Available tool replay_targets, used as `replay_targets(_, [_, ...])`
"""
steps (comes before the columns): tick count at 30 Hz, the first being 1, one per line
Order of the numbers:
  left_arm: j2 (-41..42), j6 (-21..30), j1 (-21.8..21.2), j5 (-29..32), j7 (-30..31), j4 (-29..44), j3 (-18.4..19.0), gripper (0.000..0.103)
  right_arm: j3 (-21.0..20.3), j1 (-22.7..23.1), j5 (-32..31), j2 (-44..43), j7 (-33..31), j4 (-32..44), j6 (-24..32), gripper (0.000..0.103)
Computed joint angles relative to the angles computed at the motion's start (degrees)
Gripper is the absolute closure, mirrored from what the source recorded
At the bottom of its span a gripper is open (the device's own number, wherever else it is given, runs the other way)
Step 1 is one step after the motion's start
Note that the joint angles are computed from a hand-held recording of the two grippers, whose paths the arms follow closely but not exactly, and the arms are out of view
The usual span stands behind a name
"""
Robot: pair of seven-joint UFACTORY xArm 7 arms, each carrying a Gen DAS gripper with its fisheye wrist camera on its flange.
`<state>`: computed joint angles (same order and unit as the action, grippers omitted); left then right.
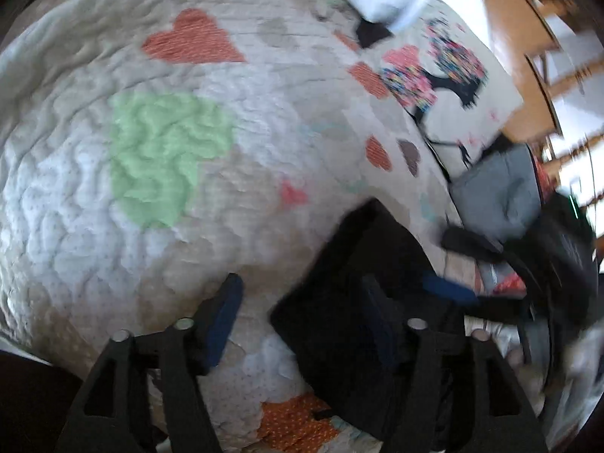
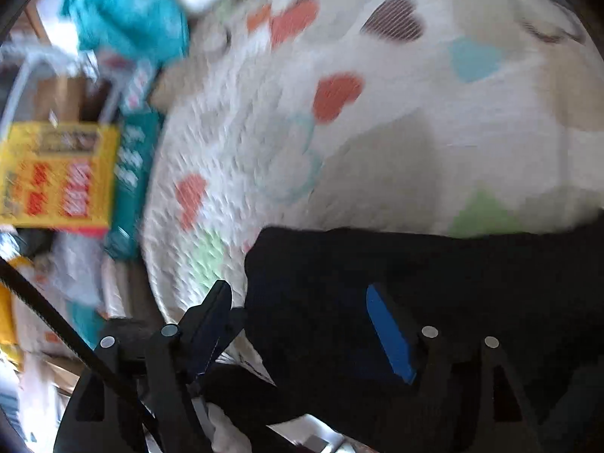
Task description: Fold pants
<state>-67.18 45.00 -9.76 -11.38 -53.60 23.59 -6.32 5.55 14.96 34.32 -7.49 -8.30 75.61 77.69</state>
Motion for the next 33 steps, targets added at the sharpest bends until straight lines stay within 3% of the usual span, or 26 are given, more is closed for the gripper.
replay_targets(2, [1.01,-0.31,-1.05,-0.12,0.40,0.23,-0.69,0.034,2.57,1.61,-5.25,3.48,3.48,3.67,-0.08,0.024])
replay_targets(5, [2.26,-0.69,-1.45,0.73,0.57,0.88,-2.20,0.025,5.24,4.48,-14.70,9.63,7.64,10.74,3.64,0.014])
replay_targets(7, [2.57,-1.01,-1.86,1.15,0.49,0.99,-2.82,0.022,6.73,7.23,-21.92,15.84,9.91,18.20,10.10,0.008])
replay_targets(10, [4.22,-2.79,-3.42,1.24,1.07,1.21,-3.25,0.021,7.60,12.02,-32.39,22.80,8.30,26.28,18.48,0.007])
replay_targets(11, [4.18,-3.89,-4.30,0.78,1.65,0.82,-2.56,0.037,7.37,13.26,-34.73,23.65,7.88,26.88,19.46,0.007])
replay_targets(12, [4.15,-6.00,-6.28,-0.73,2.91,-0.09,-0.83,0.077,7.15,14.36,-36.63,23.99,7.69,26.74,19.66,0.007])
replay_targets(14, [4.54,-8.82,-10.23,-4.79,5.27,-1.88,3.06,0.081,6.88,15.62,-38.66,22.28,7.43,24.27,17.48,0.008])
replay_targets(16, [3.24,-10.46,-10.91,-7.04,5.57,-3.38,4.12,0.081,6.88,15.72,-39.50,19.36,5.37,21.13,14.94,0.019])
replay_targets(18, [2.18,-13.57,-13.02,-9.50,7.07,-4.56,5.44,0.081,6.73,14.67,-39.11,15.11,1.71,17.24,12.28,0.038])
replay_targets(21, [2.56,-14.23,-13.51,-8.86,8.52,-3.00,3.50,0.081,5.85,11.89,-34.92,8.88,-1.01,12.67,9.35,0.056])
replay_targets(27, [6.75,-16.21,-17.44,-9.53,9.84,2.86,0.82,0.081,2.44,5.88,-26.23,-3.59,-6.67,4.77,5.84,0.063])
replay_targets(33, [18.50,-15.66,-20.00,-7.81,10.67,13.44,-4.23,0.081,-4.27,-0.80,-17.23,-12.58,-10.95,-0.57,5.66,0.063])
